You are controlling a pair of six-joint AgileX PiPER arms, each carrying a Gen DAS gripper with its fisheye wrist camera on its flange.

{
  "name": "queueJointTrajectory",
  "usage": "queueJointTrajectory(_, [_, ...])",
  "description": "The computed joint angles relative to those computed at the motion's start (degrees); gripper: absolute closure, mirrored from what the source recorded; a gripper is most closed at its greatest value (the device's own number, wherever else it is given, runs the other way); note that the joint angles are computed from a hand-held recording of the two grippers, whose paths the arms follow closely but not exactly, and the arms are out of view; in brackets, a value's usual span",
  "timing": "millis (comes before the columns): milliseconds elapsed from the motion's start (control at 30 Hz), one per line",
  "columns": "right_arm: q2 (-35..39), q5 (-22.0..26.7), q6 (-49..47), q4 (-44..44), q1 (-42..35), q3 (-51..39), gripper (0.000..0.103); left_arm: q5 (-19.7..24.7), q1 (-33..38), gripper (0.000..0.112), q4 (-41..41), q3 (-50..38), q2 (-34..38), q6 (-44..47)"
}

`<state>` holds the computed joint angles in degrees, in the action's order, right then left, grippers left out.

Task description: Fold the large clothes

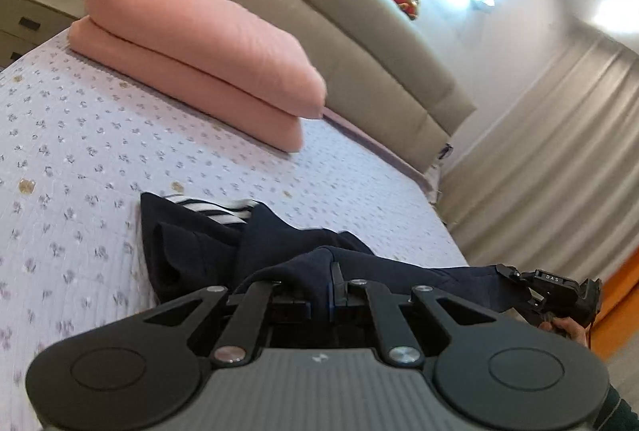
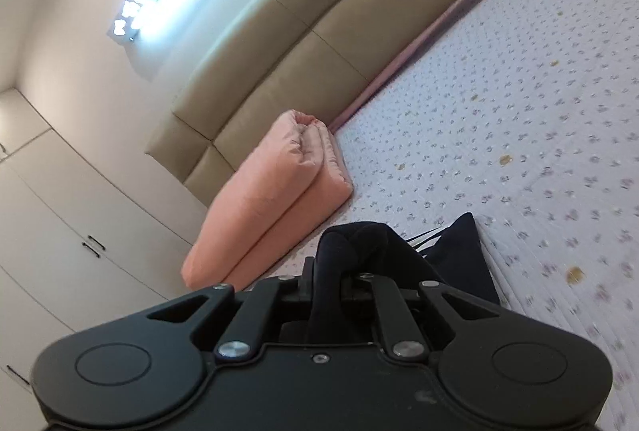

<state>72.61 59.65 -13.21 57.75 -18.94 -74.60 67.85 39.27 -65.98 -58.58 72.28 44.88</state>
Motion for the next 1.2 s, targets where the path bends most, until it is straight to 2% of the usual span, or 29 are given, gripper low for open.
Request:
queueJointTrajectory(167, [7.8, -7.9, 4.4, -4.3, 7.3, -2.8, 0.093, -9.9, -7.5, 0.104, 2.0, -3.7, 9.1, 1.3])
queueJointTrajectory(267, [12.1, -12.2, 5.5, -6.3, 11.1, -4.2, 0.093, -14.0, -9.1, 0.104, 0.8, -4.6, 14.0, 1.4])
queueJointTrajectory(367, [15.8, -15.5, 10.1, -12.5, 14.7, -6.2, 0.093, -17.7, -10.6, 0.103, -1.2, -4.6, 17.3, 4.3])
queueJointTrajectory(433, [18.1, -18.2, 10.6, -13.7, 16.6, -6.0, 0.091, -19.7, -11.5, 0.102, -0.8, -5.3, 19.5, 2.6])
queueJointTrajectory(500, [19.6, -20.5, 9.8, -12.8, 17.5, -5.1, 0.079, -20.2, -11.7, 0.1, -0.8, -6.1, 22.0, 0.5])
queueJointTrajectory(533, [20.1, -21.6, 10.1, -13.1, 17.9, -4.6, 0.078, -19.6, -11.4, 0.099, -1.2, -6.7, 23.4, 0.1])
queueJointTrajectory(600, [19.7, -21.9, 9.1, -12.5, 17.8, -3.6, 0.049, -17.2, -10.5, 0.096, -0.7, -8.1, 25.2, -0.4])
queueJointTrajectory(633, [18.6, -22.2, 5.9, -11.0, 17.5, -2.2, 0.042, -16.5, -9.8, 0.094, -1.1, -7.6, 24.7, 1.0])
queueJointTrajectory(667, [17.3, -22.5, 1.2, -9.1, 17.2, -0.6, 0.034, -16.9, -9.2, 0.083, -1.8, -6.0, 23.0, 4.0])
queueJointTrajectory(700, [15.6, -22.4, -3.1, -8.4, 17.0, 1.0, 0.03, -17.8, -8.7, 0.067, -2.3, -4.0, 20.6, 7.7])
queueJointTrajectory(767, [10.7, -23.5, -11.7, -7.6, 17.2, 5.6, 0.029, -18.4, -7.2, 0.052, -3.9, 0.9, 15.2, 16.8])
queueJointTrajectory(867, [2.8, -26.6, -25.4, -3.1, 18.5, 14.4, 0.026, -15.0, -5.9, 0.054, 0.1, 4.6, 10.3, 27.4])
queueJointTrajectory(900, [1.6, -25.8, -27.3, -2.9, 19.1, 16.2, 0.025, -13.9, -6.4, 0.057, 3.0, 5.1, 9.5, 29.7])
queueJointTrajectory(1000, [3.6, -24.1, -23.4, -13.4, 25.2, 15.6, 0.025, -14.1, -9.9, 0.061, 10.4, 7.0, 8.6, 32.3])
queueJointTrajectory(1067, [5.2, -28.2, -18.9, -21.9, 31.4, 15.5, 0.023, -20.4, -14.6, 0.062, 11.8, 9.1, 7.4, 32.6])
queueJointTrajectory(1133, [7.4, -31.4, -17.0, -25.1, 35.0, 14.0, 0.023, -24.4, -18.7, 0.062, 9.4, 9.5, 7.8, 34.9])
queueJointTrajectory(1200, [11.0, -32.0, -14.4, -26.4, 36.5, 10.1, 0.023, -29.2, -24.0, 0.061, 8.1, 7.4, 9.9, 34.3])
